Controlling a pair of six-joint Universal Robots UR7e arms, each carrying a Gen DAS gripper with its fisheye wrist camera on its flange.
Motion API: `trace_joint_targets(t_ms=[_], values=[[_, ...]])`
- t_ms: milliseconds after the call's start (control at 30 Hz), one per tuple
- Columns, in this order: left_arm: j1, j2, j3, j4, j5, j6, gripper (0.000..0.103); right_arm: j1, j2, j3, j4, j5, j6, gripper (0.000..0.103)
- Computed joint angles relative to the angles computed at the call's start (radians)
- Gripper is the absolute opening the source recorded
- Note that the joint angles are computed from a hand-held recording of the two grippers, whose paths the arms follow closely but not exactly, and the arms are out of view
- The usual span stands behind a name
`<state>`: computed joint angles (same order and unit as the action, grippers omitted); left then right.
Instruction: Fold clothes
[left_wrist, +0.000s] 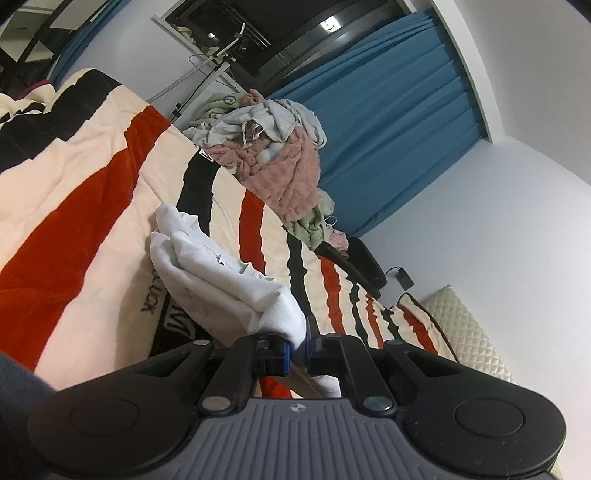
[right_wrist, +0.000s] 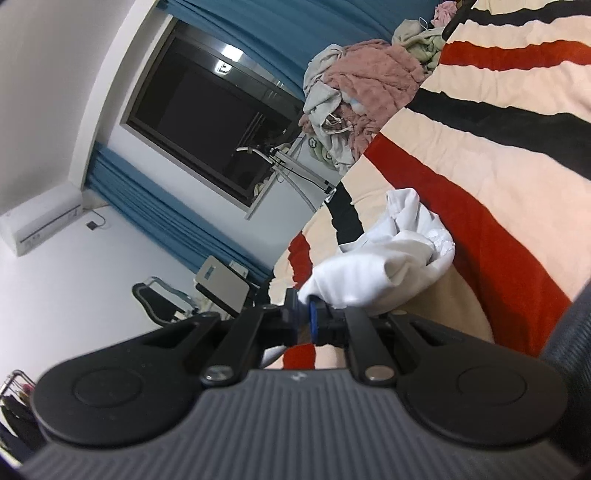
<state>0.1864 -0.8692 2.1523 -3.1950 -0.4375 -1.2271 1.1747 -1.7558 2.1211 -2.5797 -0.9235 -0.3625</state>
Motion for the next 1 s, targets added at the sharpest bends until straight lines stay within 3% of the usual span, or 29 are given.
trace_joint_targets(t_ms=[100, 233, 333, 433, 567, 700, 833, 1000], values=[[0.017, 0.008, -0.023, 0.007, -0.008, 0.020, 0.008, 0.017, 0.008, -0.006, -0.025, -0.038, 0.030, 0.009], [0.083, 0.025, -0.118, 0.054, -0.031, 0.141, 0.008, 0.072, 0.081, -0.068, -0.068, -0.123, 0.106, 0.009], [0.150, 0.037, -0.234, 0.203, -0.051, 0.213, 0.008, 0.147, 0.183, -0.158, -0.108, -0.237, 0.159, 0.009], [0.230, 0.067, -0.336, 0.254, -0.061, 0.290, 0.008, 0.230, 0.317, -0.277, -0.143, -0.364, 0.220, 0.010], [0.339, 0.109, -0.417, 0.151, -0.080, 0.403, 0.008, 0.300, 0.506, -0.449, -0.154, -0.441, 0.247, 0.010], [0.437, 0.152, -0.470, 0.041, -0.125, 0.517, 0.008, 0.314, 0.646, -0.564, -0.159, -0.464, 0.238, 0.010], [0.521, 0.187, -0.463, -0.133, -0.209, 0.657, 0.010, 0.288, 0.744, -0.648, -0.114, -0.431, 0.212, 0.010], [0.576, 0.215, -0.471, -0.213, -0.269, 0.746, 0.010, 0.261, 0.823, -0.733, -0.049, -0.395, 0.217, 0.011]])
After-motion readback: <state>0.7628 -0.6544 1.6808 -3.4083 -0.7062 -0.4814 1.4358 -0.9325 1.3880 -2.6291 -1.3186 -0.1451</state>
